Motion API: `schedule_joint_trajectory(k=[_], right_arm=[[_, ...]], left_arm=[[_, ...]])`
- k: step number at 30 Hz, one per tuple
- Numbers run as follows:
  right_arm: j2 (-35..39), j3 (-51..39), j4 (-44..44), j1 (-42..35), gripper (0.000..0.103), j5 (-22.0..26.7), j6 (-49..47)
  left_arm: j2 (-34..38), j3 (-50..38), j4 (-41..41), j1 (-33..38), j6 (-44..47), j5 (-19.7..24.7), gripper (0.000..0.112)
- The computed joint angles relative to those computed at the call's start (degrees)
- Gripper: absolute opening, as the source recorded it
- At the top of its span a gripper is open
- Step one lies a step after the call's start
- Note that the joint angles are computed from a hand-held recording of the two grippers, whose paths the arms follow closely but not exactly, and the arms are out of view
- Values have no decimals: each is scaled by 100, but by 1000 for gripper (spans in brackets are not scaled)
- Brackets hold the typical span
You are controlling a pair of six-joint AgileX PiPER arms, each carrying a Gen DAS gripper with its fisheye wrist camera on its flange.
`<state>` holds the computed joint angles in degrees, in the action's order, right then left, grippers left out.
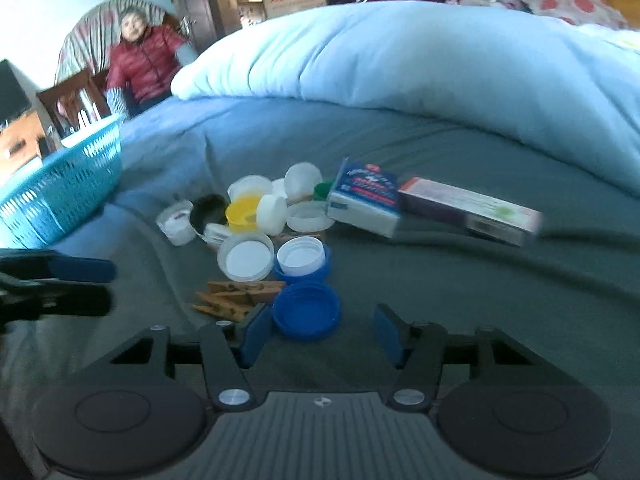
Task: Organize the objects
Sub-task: 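Move both tools back to the pile, then grasp the blue cap with the right tool while the left tool grasps a wooden clothespin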
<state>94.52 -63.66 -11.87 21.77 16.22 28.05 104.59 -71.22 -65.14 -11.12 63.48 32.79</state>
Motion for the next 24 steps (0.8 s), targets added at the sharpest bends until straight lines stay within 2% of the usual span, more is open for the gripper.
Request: schedule_joint_trajectory(k=[1,2,4,7,8,10,12,13,15,16,17,21,24], right_arm=[[49,-22,-163,23,54,-56,86],[42,-55,-324,54,43,11,219],[-174,29,-887,125,42,179,817],[-794,464,-1067,26,42,272,1154],[-980,597,-1073,-7,42,334,1237],[-1300,851,-1053,-81,43,449,1386],[-1469,1005,-1005,-147,43,482,1470],[-1537,1075,-1006,-192,43,456,1515],[-1582,1137,-1172,-241,43,373,1729],[-1586,1166,-1301,-257,43,319,1879],[-1590,1190,-1486,-257,43,291,2090],[-1776,1402,-2432,-255,43,257,3242],[-1788,1472,-2612,-324,43,226,3524]], left_arm=[[-13,1,-33,-16,49,14,70],[20,-33,-71,-73,79,8,70],[150,-119,-207,-216,232,-30,71],[538,-431,-292,-510,427,-131,73],[699,-570,-227,-615,386,-186,78],[899,-675,77,-862,120,-600,82],[978,-636,29,-987,210,-745,82],[930,-577,-191,-956,526,-544,83],[821,-497,-548,-875,1035,311,80],[746,-458,-492,-878,1104,507,78],[600,-334,-401,-929,1119,473,78],[283,99,-815,-1042,856,-384,78],[340,-43,-372,-1306,286,-961,69]])
